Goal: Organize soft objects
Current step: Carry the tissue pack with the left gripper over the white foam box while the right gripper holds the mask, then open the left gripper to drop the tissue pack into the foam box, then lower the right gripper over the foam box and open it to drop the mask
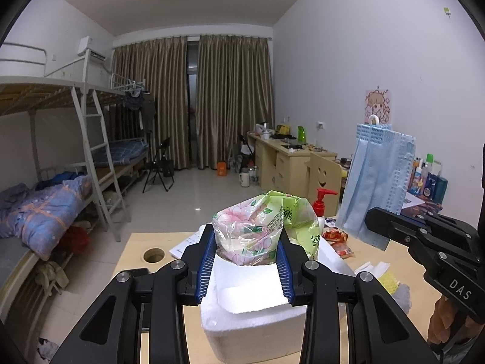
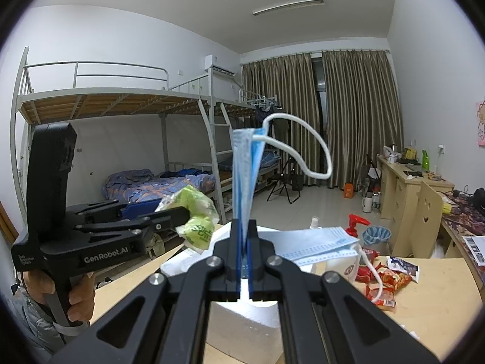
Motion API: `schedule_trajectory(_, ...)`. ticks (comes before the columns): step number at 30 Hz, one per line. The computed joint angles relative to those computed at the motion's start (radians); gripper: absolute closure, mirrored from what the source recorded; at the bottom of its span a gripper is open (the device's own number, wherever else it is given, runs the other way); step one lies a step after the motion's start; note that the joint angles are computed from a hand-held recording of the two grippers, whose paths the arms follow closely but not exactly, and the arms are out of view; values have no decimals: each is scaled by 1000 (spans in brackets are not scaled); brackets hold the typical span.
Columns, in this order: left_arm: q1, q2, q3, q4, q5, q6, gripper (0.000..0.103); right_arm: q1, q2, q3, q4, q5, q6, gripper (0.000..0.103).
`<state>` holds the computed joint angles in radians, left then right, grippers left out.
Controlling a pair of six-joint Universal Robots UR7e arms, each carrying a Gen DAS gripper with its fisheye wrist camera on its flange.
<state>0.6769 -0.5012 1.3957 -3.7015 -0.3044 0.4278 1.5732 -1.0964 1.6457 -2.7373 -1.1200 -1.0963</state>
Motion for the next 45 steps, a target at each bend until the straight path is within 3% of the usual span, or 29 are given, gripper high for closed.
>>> schedule_trajectory(16, 79, -15, -41, 261, -67, -182, 63, 4, 36, -46, 4, -23, 30, 98)
schedule_trajectory(19, 82, -9, -49, 243, -66, -160, 61, 7, 39, -47, 3, -28, 34, 98)
schedule_trajectory(22, 85, -11, -51, 257, -66, -177, 51, 4, 45, -56, 6, -28, 37, 98)
schedule_trajectory(24, 84, 4, -70, 226, -50, -147, 37, 3, 48, -58, 6, -30, 35, 98)
schedule_trajectory(26, 80, 20, -87, 177, -30, -99, 16, 3, 51, -61, 5, -33, 38, 98)
schedule_trajectory(29, 75, 33, -101, 110, -24, -39, 8, 4, 52, -62, 1, -35, 39, 98)
schedule_trajectory(38, 61, 26, -79, 11, -1, 27, 4, 5, 58, -65, 4, -40, 31, 98)
schedule_trajectory(45, 33, 23, -65, -184, 48, 181, 1, 12, 62, -68, 22, -44, 19, 98)
